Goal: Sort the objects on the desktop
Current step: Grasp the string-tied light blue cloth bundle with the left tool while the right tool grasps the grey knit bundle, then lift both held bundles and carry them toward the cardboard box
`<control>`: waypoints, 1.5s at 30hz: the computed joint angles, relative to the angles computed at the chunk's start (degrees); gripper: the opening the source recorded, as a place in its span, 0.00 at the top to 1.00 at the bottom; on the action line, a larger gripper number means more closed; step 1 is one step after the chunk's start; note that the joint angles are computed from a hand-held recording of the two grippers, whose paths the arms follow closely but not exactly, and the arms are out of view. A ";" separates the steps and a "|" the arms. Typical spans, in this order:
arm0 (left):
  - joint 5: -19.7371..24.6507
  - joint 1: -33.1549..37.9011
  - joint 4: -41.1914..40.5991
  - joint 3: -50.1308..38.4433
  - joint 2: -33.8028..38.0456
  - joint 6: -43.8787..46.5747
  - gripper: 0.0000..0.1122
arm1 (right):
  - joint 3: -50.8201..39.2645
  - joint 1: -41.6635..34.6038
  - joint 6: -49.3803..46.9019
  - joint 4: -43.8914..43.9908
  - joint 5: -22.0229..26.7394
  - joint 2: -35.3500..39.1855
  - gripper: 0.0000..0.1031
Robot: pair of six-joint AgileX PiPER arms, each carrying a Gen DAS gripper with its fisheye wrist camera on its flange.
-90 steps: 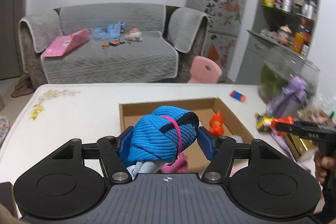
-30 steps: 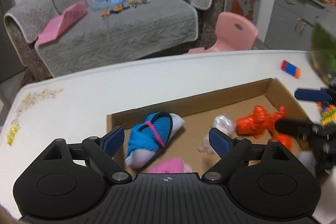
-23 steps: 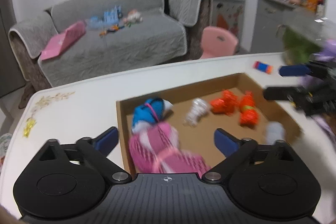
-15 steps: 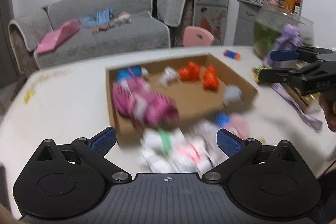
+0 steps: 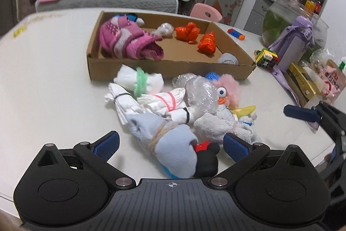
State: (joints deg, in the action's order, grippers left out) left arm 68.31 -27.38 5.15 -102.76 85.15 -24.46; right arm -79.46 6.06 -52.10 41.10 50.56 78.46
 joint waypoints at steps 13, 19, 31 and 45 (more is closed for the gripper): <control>0.41 1.39 -0.84 -0.56 4.03 -3.71 0.10 | -5.86 8.00 8.19 -8.50 -2.38 6.99 0.28; 1.49 -0.61 2.54 -1.54 4.41 -3.14 0.32 | -1.91 10.09 10.61 -13.39 -2.41 4.46 0.48; 0.00 -1.05 3.65 -0.19 3.72 -3.24 0.37 | -2.00 10.53 12.96 -15.08 -1.27 4.69 0.56; 0.34 -0.51 7.94 0.75 1.94 -3.74 0.38 | -3.25 7.50 11.22 -9.84 -0.48 4.82 0.56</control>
State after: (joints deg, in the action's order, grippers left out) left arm 68.65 -27.88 13.08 -102.01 87.09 -28.20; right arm -82.71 13.56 -40.88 31.27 50.08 83.28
